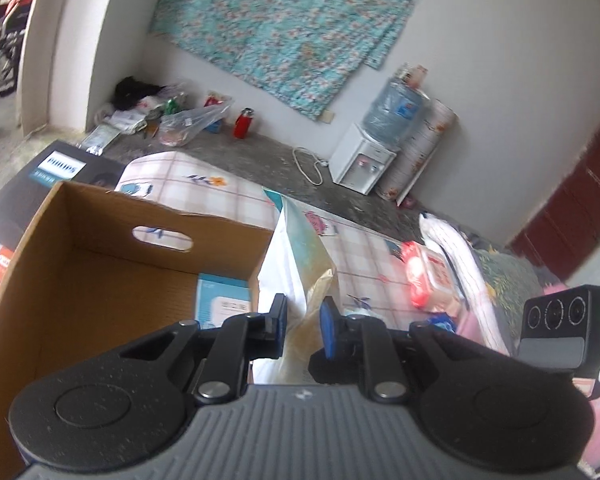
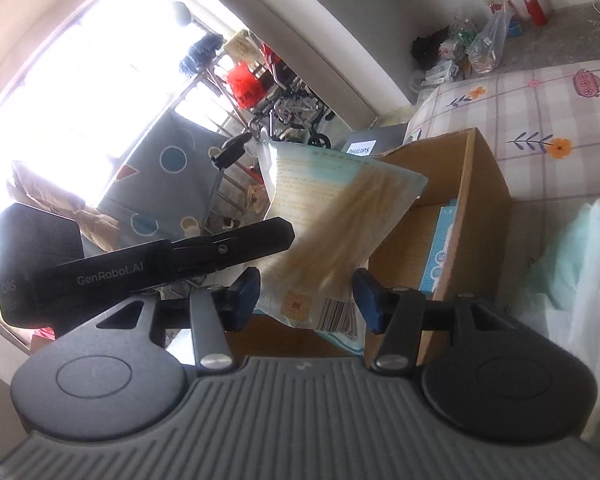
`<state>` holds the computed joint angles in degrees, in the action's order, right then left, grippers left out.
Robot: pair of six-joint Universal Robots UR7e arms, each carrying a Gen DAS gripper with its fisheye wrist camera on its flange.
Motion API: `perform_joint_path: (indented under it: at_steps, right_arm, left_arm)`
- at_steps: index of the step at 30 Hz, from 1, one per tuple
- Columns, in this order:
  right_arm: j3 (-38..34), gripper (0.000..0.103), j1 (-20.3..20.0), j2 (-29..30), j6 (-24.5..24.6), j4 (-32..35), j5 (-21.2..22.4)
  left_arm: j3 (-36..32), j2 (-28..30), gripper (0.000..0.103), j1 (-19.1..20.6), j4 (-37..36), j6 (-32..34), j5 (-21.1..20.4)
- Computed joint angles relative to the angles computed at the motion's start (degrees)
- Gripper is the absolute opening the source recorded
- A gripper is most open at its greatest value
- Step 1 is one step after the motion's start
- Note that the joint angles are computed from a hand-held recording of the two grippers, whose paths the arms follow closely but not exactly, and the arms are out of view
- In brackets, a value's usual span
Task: Organize soft objects
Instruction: 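Carry the cotton swab bag with the right gripper into the cardboard box and release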
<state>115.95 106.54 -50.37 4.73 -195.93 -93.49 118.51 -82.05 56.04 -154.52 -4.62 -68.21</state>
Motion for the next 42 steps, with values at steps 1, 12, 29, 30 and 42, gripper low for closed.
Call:
perform_joint_path:
  at_steps: [1, 12, 29, 30, 42]
  right_arm:
    - [-2.08, 0.052, 0.37, 1.00, -0.07, 2.07, -1.11]
    - [-20.06, 0.051, 2.50, 11.97, -6.29, 14.90, -14.15]
    - [-12.52, 0.049, -0.80, 7.48, -9.06, 6.78, -12.42]
    - [-12.33, 0.049, -0.97, 7.44, -8.68, 6.51, -12.50]
    - [-1.04, 0.051, -1.30, 1.32, -7.11, -5.05, -13.89]
  left_arm:
    - [-1.11, 0.66, 0.018, 1.34, 0.27, -0.05, -0.73]
    - [-13.77, 12.68, 0.018, 12.88, 4.62, -1.25, -2.89]
    - [-17.91, 19.81, 0.030, 13.19, 10.78, 0.91, 12.16]
    - [-17.97, 19.74, 0.035, 12.88, 11.55, 0.44, 12.77]
    - [-7.81, 11.08, 0.071, 4.27, 5.06, -1.66, 15.88]
